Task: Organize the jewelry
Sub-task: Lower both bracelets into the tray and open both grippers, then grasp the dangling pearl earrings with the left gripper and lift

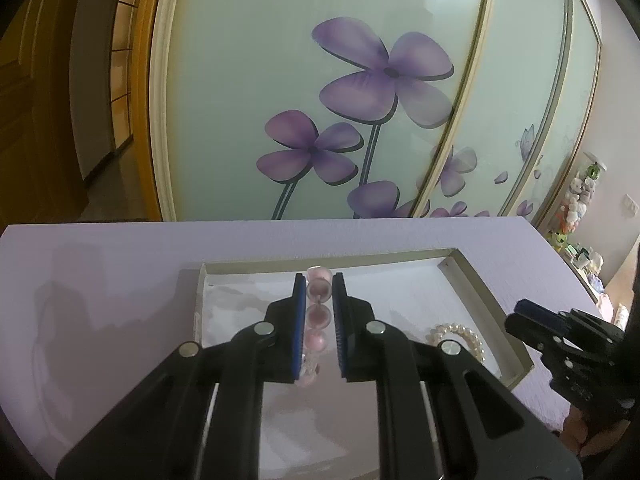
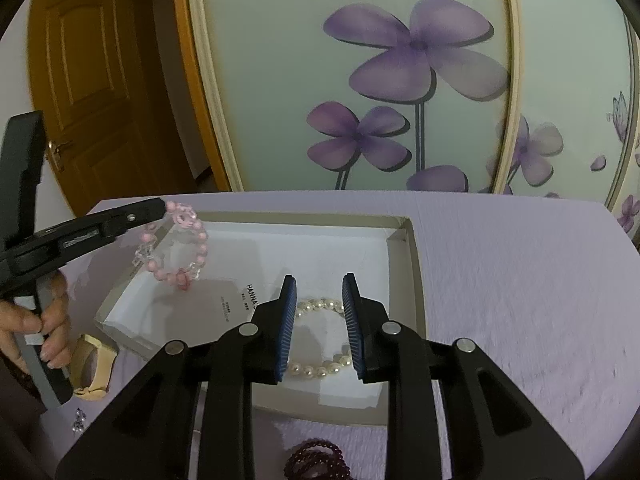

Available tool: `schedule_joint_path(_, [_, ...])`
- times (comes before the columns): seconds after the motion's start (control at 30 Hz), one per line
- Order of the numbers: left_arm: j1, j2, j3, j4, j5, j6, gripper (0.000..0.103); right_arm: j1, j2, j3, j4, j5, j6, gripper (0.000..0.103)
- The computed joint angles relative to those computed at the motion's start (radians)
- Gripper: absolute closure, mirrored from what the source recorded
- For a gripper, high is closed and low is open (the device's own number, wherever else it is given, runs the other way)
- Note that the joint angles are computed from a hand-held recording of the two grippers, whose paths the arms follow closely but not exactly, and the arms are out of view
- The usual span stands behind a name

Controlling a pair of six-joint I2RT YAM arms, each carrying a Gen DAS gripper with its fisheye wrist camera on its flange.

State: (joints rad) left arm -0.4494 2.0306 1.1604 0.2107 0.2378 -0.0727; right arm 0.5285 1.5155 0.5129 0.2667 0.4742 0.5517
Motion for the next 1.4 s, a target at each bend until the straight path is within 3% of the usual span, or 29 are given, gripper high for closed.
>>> schedule_joint_path(0.1, [-0.001, 0.014, 0.02, -0.009, -0.007, -0.014, 0.082, 0.019, -0.017, -0.007, -0.006, 0.015, 0.0, 0.075])
schedule_joint_path(0.17, [-0.001, 0.011, 0.017, -0.005, -0.017, -0.018, 0.071, 0.029, -0.034, -0.015, -0.009, 0.023, 0.0, 0.072])
schedule_joint_path(0.43, [0.027, -0.1, -0.092, 0.029, -0.021, -0.021, 0.063, 0.086, -0.148, -0.063, -0.062, 0.076, 0.027, 0.068])
schedule_joint_path(0.6, [0.069, -0.272, -0.281, 0.071, 0.004, -0.018, 0.058, 0.183, -0.249, -0.106, -0.141, 0.152, 0.098, 0.066])
schedule_joint_path(0.77, [0.12, -0.452, -0.516, 0.116, 0.03, 0.006, 0.051, 0.369, -0.328, -0.143, -0.27, 0.284, 0.265, 0.064])
schedule_joint_path(1.03, [0.187, -0.667, -0.839, 0.119, 0.053, 0.082, 0.051, 0.688, -0.279, -0.113, -0.489, 0.473, 0.61, 0.062])
schedule_joint_path(1.23, [0.141, -0.67, -0.923, 0.132, 0.033, 0.089, 0.051, 0.912, -0.177, -0.053, -0.649, 0.613, 0.88, 0.056])
schedule_joint_path(1.4, [0.061, -0.588, -0.923, 0.166, -0.037, 0.062, 0.051, 1.004, -0.129, -0.025, -0.746, 0.646, 1.033, 0.055])
